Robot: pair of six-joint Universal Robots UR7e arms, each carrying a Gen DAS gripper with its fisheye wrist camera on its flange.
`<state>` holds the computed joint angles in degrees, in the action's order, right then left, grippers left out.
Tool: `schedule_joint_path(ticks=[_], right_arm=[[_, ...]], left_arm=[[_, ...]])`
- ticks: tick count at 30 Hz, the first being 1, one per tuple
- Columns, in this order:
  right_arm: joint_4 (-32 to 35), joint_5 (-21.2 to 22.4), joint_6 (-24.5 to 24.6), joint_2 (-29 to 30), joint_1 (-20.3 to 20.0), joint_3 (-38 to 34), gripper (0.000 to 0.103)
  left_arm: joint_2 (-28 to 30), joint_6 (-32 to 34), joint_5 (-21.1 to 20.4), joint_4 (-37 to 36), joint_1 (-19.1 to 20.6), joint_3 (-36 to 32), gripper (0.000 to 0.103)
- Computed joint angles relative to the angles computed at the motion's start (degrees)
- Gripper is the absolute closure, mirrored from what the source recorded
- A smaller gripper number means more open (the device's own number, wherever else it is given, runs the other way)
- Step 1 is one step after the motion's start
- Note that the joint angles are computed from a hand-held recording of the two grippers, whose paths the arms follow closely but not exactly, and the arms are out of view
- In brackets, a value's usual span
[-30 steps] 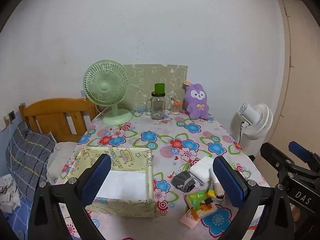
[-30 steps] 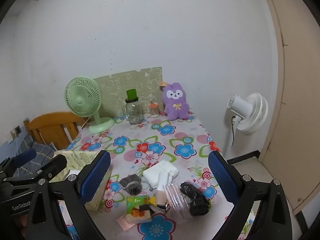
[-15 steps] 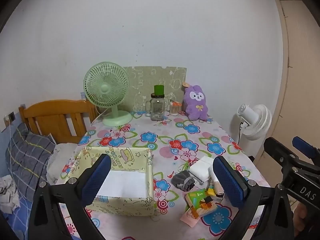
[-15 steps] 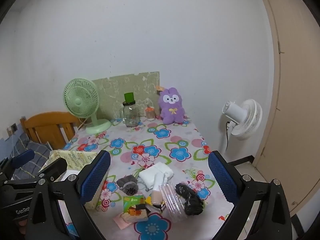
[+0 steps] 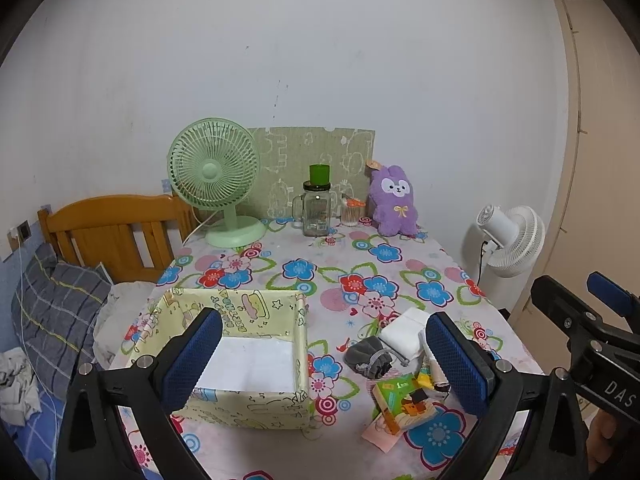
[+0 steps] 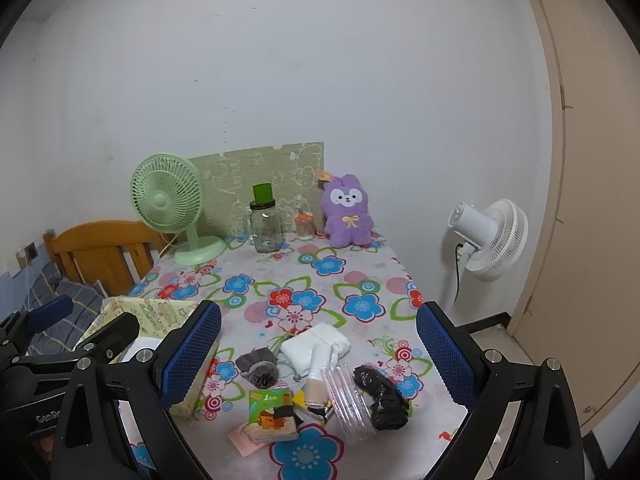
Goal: Organize soft objects
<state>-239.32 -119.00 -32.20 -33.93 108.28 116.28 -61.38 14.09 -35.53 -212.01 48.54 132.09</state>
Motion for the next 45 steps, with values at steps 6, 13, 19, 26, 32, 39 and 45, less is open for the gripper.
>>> schedule_joint_path(ticks=[6,13,19,26,32,39,45], right_arm=[[-0.5,0.1,-0.1,0.2,0.0,0.0,0.004],[-0.4,0.3,-0.1,0.2,-0.1,0.0,0.004],[-0.9,0.2,-0.2,0.5,0.0,0.1,0.004],[-2.5,0.6,-2.5,1.4,0.5,0.3,0.004],[-2.0,1.4,-1.9,1.2,0.2,0.5,0.004],[-2.1,2.3,-1.1,0.7,-0.2,1.2,0.004],[-1.8,2.3,-0.4,0.5,-0.4,1.4,0.004]], left_arm=[[0.5,0.4,0.3,-0.6,0.0,-0.3,0.001],[1.3,1.8,0.8,-3.2,-0.4,0.2,0.001],[2.0,3.8,1.5,-6.6,-0.8,0.4,0.000],[1.5,2.7,1.6,-5.8,-0.7,0.4,0.000],[1.2,2.0,1.8,-5.0,-0.8,0.5,0.000],[1.7,2.1,3.0,-5.1,-1.4,0.6,0.000],[1.2,0.7,3.0,-3.2,-1.5,0.7,0.000]])
